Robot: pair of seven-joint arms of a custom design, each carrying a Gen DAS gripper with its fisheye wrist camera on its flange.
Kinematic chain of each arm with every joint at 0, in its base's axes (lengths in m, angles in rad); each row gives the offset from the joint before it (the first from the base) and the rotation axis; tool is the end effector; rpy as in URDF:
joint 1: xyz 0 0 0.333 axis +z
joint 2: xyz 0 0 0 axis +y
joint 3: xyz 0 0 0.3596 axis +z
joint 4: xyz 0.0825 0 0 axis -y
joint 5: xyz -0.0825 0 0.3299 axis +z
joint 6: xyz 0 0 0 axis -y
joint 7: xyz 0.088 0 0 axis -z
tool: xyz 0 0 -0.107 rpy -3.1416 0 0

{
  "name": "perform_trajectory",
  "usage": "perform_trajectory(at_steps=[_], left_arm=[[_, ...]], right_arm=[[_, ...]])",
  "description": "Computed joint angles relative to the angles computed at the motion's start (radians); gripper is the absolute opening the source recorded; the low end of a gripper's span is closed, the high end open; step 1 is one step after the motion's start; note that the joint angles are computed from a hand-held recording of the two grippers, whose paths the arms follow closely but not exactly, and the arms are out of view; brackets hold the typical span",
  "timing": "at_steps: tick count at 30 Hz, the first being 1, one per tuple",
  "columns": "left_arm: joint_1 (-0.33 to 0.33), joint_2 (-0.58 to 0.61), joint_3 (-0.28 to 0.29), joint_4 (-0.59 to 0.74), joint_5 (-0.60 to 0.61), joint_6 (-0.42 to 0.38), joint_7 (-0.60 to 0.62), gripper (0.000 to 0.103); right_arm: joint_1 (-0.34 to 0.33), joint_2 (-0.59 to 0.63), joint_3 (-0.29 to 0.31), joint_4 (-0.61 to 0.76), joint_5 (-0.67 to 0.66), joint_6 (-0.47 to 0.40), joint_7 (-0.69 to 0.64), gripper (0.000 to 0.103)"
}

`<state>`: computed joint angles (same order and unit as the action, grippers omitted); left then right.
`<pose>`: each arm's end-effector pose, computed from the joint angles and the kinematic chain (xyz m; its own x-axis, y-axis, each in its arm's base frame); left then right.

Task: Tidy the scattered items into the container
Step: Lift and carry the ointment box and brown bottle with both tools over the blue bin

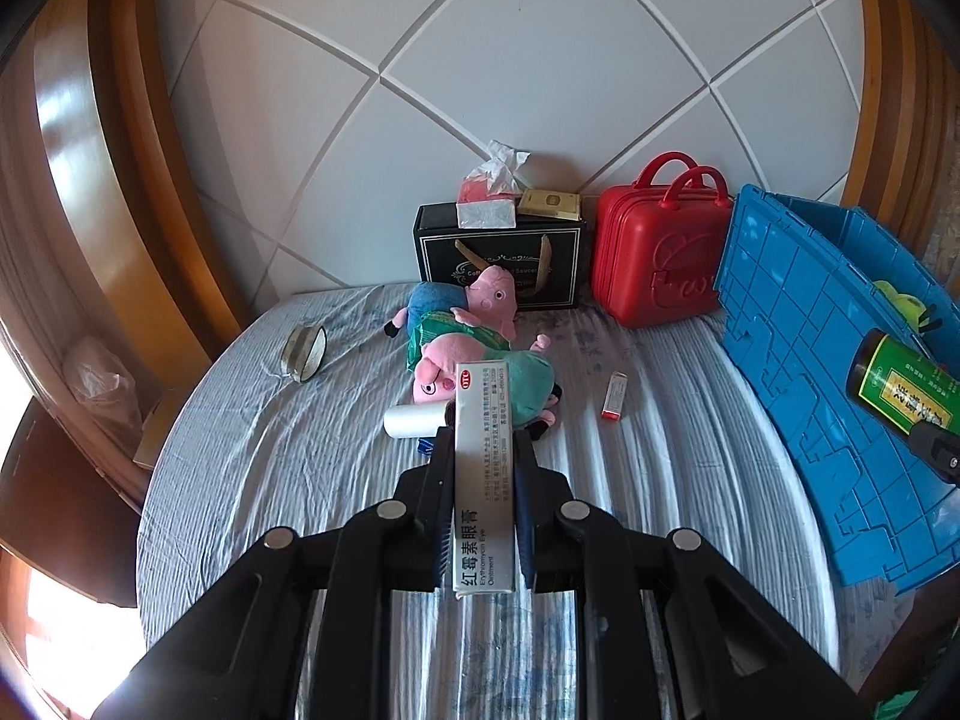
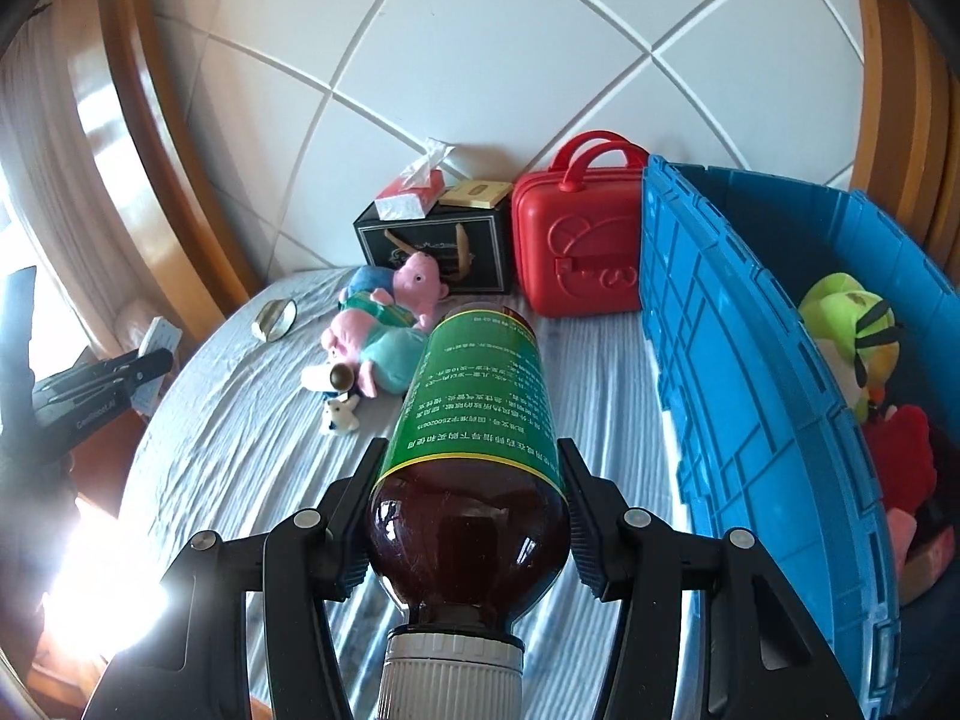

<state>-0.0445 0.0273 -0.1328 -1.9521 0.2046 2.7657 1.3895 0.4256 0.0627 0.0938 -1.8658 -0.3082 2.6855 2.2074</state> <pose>0.5551 -0.1072 0.6209 -0.1300 -0.9900 -0.0554 -0.6895 0.1304 -0.7124 0.4993 0.2945 0.6300 0.1667 -0.9726 -0.1617 -0.7262 -0.0102 -0.6874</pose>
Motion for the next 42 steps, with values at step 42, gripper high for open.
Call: perform_trajectory(at_steps=[42], left_arm=[[-0.305, 0.331, -0.097, 0.645, 0.177, -0.207, -0.044, 0.017]], right_arm=[[-0.309, -0.258, -0.016, -0.201, 0.259, 0.143, -0.298, 0.052]])
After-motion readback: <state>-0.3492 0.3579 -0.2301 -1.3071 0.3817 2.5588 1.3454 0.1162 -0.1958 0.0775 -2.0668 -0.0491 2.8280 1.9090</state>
